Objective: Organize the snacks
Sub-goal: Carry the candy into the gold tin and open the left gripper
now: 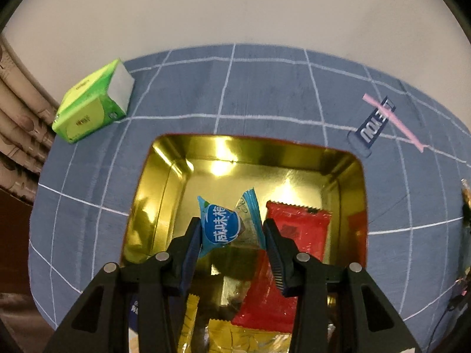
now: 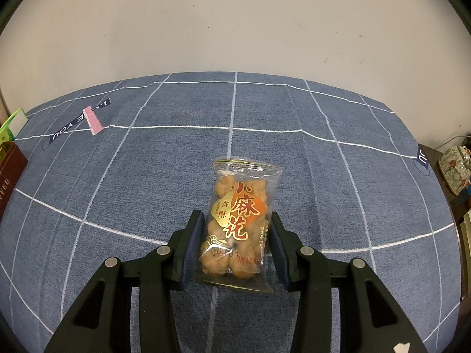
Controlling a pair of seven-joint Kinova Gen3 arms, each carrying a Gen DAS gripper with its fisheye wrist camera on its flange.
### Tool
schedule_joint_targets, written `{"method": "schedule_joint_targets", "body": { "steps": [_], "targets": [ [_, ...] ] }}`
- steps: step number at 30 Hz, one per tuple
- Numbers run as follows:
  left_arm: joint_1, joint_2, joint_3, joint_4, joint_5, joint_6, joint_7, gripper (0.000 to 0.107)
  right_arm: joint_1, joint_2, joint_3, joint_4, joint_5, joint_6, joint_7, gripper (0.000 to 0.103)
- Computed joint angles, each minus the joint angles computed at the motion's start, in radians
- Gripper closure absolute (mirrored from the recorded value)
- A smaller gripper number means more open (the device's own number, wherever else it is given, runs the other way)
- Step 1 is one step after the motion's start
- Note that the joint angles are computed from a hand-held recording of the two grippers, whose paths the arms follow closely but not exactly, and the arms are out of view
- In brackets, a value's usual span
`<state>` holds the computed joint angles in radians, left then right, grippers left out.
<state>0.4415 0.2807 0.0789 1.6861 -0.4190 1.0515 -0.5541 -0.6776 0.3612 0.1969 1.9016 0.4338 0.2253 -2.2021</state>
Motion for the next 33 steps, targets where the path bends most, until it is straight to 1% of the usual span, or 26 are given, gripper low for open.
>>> {"method": "schedule_joint_targets", "body": {
  "steps": [6, 17, 22, 27, 33],
  "targets": [
    [-0.003, 0.016, -0.003, 0.004, 0.010, -0.009, -0.012, 0.064, 0.000, 0.000, -0.001, -0.001, 0.002, 0.000, -0.002, 0.063],
    [-0.001, 0.021, -0.004, -0.008, 0.014, 0.014, -0.032, 0.062, 0.005, 0.000, -0.005, -0.002, 0.001, 0.002, 0.001, 0.063],
    [0.010, 0.021, -0.003, -0.017, 0.001, 0.034, -0.030, 0.061, 0.006, 0.000, -0.006, -0.001, 0.001, 0.001, 0.001, 0.063],
    [0.008, 0.018, 0.002, -0.025, 0.016, 0.049, -0.033, 0.058, 0.004, 0.000, -0.005, -0.002, 0.002, 0.002, 0.000, 0.063],
    [0.031, -0.002, 0.011, -0.031, -0.001, 0.071, -0.018, 0.058, 0.008, -0.001, -0.008, -0.002, 0.000, 0.002, 0.002, 0.063]
  ]
}}
